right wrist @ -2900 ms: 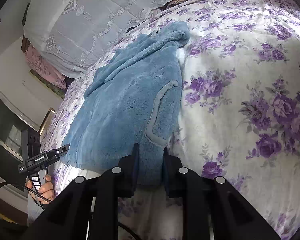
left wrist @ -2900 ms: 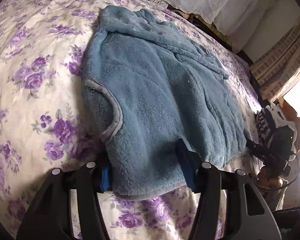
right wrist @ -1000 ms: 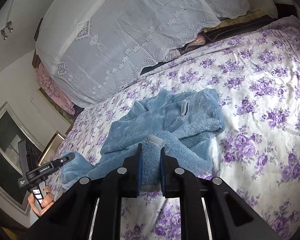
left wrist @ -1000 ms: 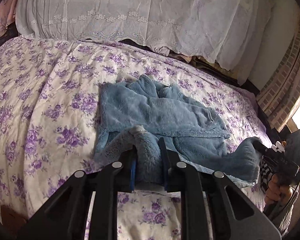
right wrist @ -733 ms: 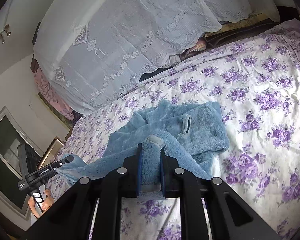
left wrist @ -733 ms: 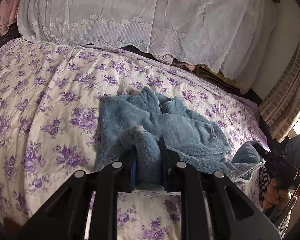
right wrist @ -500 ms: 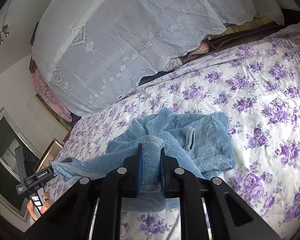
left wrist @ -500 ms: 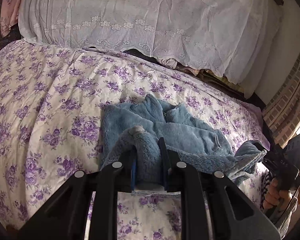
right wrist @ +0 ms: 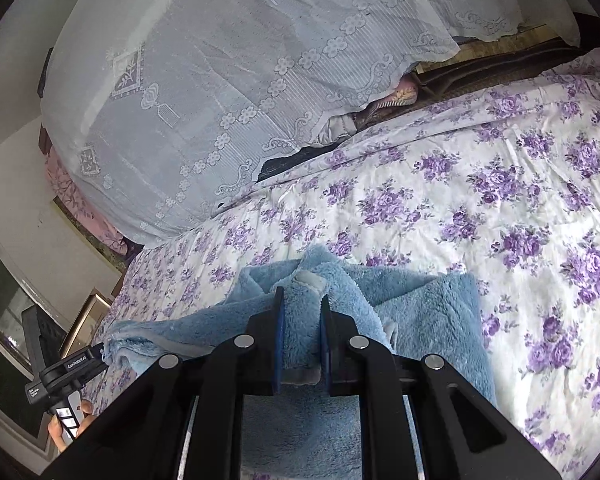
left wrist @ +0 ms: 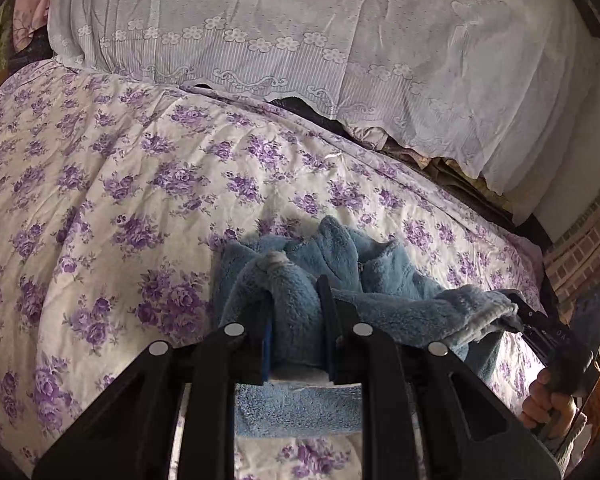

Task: Fold small clothes
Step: 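Lift the hem with the right gripper and fold it toward the collar, then lower the folded hem onto the jacket and open the right gripper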

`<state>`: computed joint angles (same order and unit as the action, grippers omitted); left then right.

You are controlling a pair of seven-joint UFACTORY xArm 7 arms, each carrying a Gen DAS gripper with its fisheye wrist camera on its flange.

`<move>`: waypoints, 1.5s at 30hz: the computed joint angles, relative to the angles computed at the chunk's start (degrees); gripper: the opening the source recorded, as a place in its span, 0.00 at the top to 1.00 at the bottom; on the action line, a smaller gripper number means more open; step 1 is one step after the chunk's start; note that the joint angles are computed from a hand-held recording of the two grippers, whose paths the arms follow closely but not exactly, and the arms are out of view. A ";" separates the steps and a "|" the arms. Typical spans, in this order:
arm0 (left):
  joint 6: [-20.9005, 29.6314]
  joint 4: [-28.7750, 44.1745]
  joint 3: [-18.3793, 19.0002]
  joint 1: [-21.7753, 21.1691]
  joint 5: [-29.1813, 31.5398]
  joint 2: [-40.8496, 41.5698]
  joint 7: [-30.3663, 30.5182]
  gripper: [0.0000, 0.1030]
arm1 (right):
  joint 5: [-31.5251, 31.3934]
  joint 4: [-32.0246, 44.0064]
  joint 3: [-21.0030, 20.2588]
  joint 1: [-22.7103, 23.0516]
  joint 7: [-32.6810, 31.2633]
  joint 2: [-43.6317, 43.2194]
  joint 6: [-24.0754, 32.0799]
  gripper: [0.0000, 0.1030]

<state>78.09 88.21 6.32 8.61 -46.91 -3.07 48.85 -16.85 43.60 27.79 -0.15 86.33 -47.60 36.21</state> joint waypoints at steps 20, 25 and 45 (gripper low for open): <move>-10.08 -0.86 -4.67 -2.03 3.90 5.67 -3.63 0.78 | -2.64 -10.51 -0.37 -5.51 7.37 1.55 -15.92 0.74; -11.40 -3.72 -3.34 -2.10 -0.64 0.02 1.56 0.67 | -6.19 -3.08 4.27 -8.69 3.25 -0.28 -7.90 0.72; -7.02 -4.87 -2.82 -2.67 -4.33 -2.15 8.40 0.26 | -10.31 4.93 6.36 -6.15 -3.56 10.12 -4.25 0.78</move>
